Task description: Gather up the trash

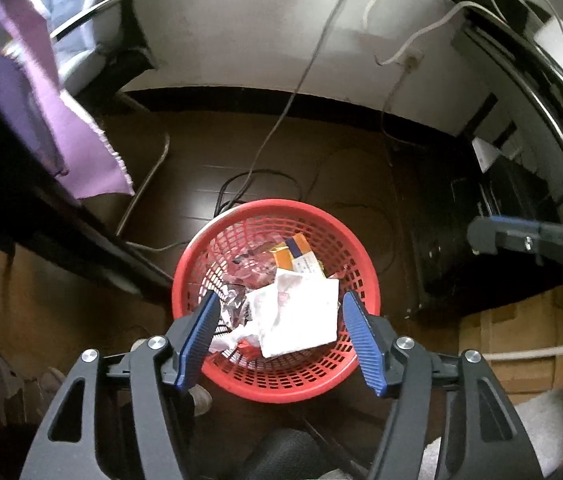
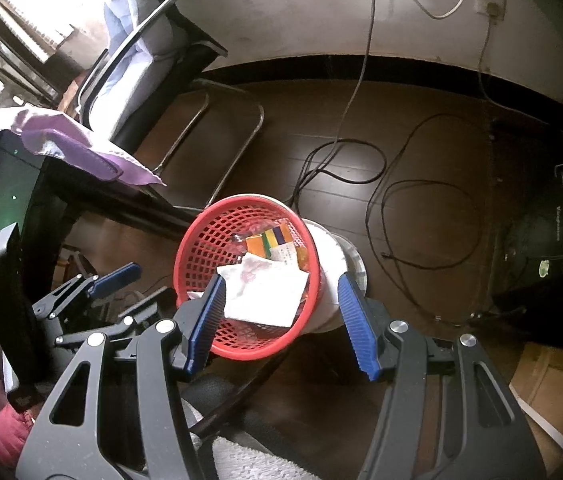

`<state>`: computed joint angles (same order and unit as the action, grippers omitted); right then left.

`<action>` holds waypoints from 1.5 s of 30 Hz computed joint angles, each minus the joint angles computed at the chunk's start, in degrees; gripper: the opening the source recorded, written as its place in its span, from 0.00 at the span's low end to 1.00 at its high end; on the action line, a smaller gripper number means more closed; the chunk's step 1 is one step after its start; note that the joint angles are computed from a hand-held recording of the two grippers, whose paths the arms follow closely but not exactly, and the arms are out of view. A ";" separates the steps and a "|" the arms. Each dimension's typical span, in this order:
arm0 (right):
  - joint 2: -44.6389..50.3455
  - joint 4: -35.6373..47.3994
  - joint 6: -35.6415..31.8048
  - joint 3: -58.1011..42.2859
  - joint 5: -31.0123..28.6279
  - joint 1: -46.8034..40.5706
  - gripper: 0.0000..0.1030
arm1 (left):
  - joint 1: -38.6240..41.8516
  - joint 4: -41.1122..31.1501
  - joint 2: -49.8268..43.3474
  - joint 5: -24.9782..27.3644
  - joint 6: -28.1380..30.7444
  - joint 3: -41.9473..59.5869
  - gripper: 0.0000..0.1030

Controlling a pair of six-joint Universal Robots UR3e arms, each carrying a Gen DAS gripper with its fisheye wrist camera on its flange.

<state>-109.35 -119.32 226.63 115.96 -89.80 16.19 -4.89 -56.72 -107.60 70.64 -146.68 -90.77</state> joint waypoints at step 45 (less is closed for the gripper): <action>17.14 22.14 3.96 -31.82 -12.66 22.96 0.85 | 12.75 -1.70 27.49 -0.42 3.06 -14.52 0.94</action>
<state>-92.21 -97.18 230.59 84.14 -102.46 39.15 7.87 -58.43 -80.11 70.22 -143.62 -105.28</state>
